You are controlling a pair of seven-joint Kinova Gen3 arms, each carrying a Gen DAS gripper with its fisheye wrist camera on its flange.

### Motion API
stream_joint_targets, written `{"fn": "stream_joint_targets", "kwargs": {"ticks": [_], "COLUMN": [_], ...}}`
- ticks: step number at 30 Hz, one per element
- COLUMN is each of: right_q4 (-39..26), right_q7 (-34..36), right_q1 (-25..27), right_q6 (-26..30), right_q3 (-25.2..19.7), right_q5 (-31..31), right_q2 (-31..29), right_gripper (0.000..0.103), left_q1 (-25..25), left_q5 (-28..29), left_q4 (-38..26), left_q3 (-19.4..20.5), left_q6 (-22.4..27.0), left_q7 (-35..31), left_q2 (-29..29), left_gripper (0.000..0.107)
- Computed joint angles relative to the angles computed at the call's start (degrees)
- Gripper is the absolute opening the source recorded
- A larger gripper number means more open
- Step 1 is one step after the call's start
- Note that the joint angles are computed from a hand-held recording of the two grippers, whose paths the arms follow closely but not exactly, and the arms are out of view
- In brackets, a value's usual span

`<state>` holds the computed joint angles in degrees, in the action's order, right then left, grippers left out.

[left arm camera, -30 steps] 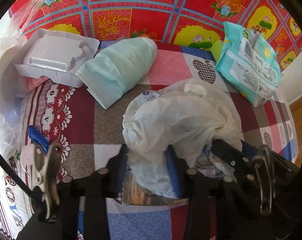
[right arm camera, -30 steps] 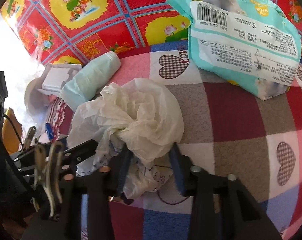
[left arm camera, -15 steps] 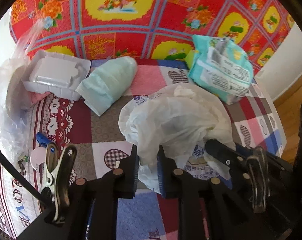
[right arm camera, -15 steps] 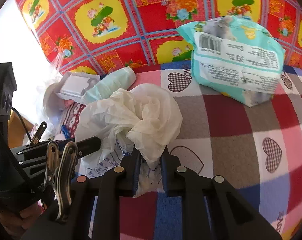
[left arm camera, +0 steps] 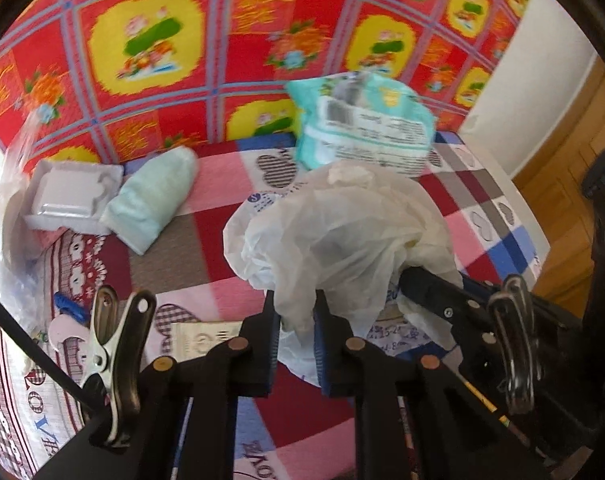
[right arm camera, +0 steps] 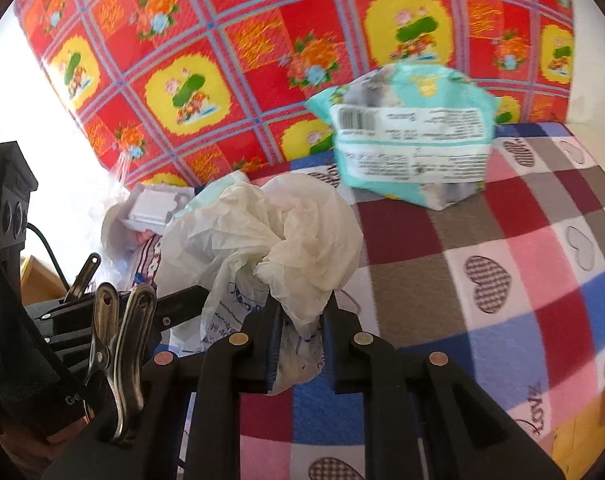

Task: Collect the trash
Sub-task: 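Close the right tool on the white bag while the left tool also closes on it, then lift the white bag with both tools and carry it over the red bin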

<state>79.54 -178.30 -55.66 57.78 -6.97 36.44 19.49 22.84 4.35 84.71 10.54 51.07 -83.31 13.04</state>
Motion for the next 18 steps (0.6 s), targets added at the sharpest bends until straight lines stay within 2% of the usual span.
{"fn": "stream_joint_targets", "kwargs": {"ticks": [7,18], "right_q4": [5.7,15.5], "right_q7": [-6.8,-15.0], "right_q1": [-1.1,1.8], "right_q6": [3.0,9.2], "right_q3": [-1.3,-9.0], "right_q5": [3.0,6.2], "right_q2": [-5.0,-14.9], "right_gripper": [0.019,0.018], "left_q1": [4.6,15.3], "left_q5": [-2.1,-9.1], "left_q4": [-1.9,-7.1], "left_q3": [1.3,2.5], "left_q6": [0.2,1.7], "left_q7": [3.4,12.9], "left_q2": [0.7,3.1], "left_gripper": [0.015,0.015]}}
